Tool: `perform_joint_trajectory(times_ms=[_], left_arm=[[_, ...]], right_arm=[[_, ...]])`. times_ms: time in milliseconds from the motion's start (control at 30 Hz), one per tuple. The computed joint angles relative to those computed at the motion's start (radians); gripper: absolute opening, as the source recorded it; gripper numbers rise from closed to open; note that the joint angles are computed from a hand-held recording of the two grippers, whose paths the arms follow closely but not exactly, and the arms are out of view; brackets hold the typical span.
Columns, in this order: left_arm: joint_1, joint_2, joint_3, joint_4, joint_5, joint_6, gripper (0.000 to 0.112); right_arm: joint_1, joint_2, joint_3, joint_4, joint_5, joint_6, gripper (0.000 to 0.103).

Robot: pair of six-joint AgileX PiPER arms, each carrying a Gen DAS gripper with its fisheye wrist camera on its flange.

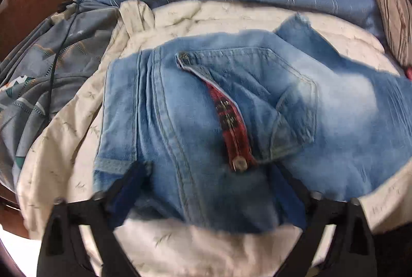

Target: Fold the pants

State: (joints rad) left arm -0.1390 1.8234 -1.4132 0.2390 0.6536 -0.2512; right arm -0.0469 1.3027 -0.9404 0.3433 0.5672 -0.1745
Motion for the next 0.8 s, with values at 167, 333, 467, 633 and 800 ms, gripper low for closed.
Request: perform_joint_trajectory(times_ms=[167, 333, 467, 633, 800], left_arm=[[-0.013, 0.002, -0.037, 0.009, 0.051, 0.018, 0.101], [-0.027, -0.06, -0.037, 0.049, 0.07, -0.032, 0.101], [-0.049, -0.151, -0.012, 0.064, 0.043, -0.049, 0.101], [-0.082, -0.233, -0.023, 0.074, 0.035, -0.088, 0.101], [-0.131, -0.302, -0.033, 0.101, 0.021, -0.126, 0.101]], right_arm=[[-0.139, 0.005, 0.025, 0.179, 0.019, -0.171, 0.018], [-0.203, -0.034, 0.037, 0.305, 0.045, -0.304, 0.018], [-0.22, -0.058, 0.041, 0.334, 0.064, -0.341, 0.018], [-0.277, -0.091, 0.06, 0.393, 0.106, -0.42, 0.018], [-0.374, -0.118, 0.073, 0.48, 0.166, -0.501, 0.018]])
